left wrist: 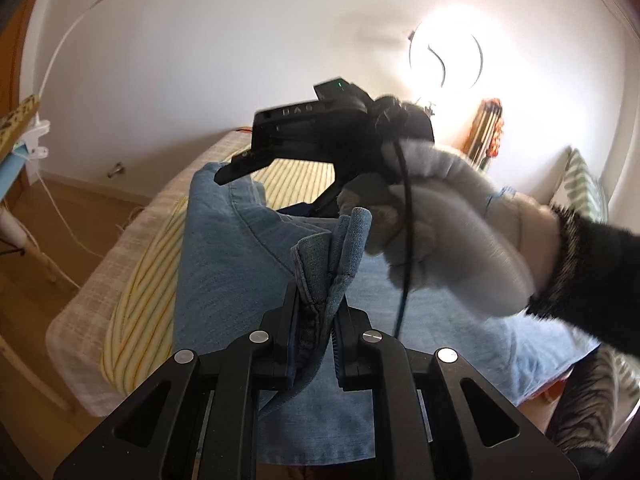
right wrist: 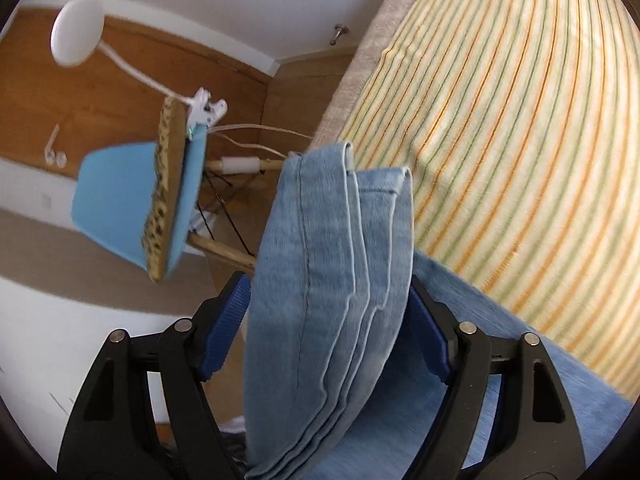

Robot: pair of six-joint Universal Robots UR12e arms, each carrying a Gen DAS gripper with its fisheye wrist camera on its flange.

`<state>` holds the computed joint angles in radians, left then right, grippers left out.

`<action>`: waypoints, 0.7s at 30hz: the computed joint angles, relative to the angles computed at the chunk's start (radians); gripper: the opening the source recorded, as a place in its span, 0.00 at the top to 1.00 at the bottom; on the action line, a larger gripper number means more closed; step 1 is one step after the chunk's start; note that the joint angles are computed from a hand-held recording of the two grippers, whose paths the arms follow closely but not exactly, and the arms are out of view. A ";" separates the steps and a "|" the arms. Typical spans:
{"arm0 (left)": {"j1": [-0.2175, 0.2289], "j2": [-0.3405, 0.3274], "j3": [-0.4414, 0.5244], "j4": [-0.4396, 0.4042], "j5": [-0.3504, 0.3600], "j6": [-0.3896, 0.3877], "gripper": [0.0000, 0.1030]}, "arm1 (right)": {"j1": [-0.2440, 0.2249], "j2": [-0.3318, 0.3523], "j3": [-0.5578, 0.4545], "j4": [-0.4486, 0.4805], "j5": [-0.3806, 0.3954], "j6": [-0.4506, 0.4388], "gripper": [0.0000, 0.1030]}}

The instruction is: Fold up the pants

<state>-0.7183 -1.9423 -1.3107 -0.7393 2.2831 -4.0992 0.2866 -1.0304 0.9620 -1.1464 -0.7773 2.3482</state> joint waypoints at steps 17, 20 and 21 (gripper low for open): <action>-0.010 -0.053 0.063 0.094 -0.098 0.121 0.88 | -0.087 -0.027 0.024 -0.047 0.012 0.000 0.42; -0.011 -0.066 0.085 0.065 -0.116 0.146 0.88 | -0.096 -0.026 0.045 -0.055 0.030 0.015 0.54; -0.012 -0.071 0.093 0.059 -0.120 0.150 0.88 | -0.097 -0.029 0.055 -0.075 0.026 0.034 0.65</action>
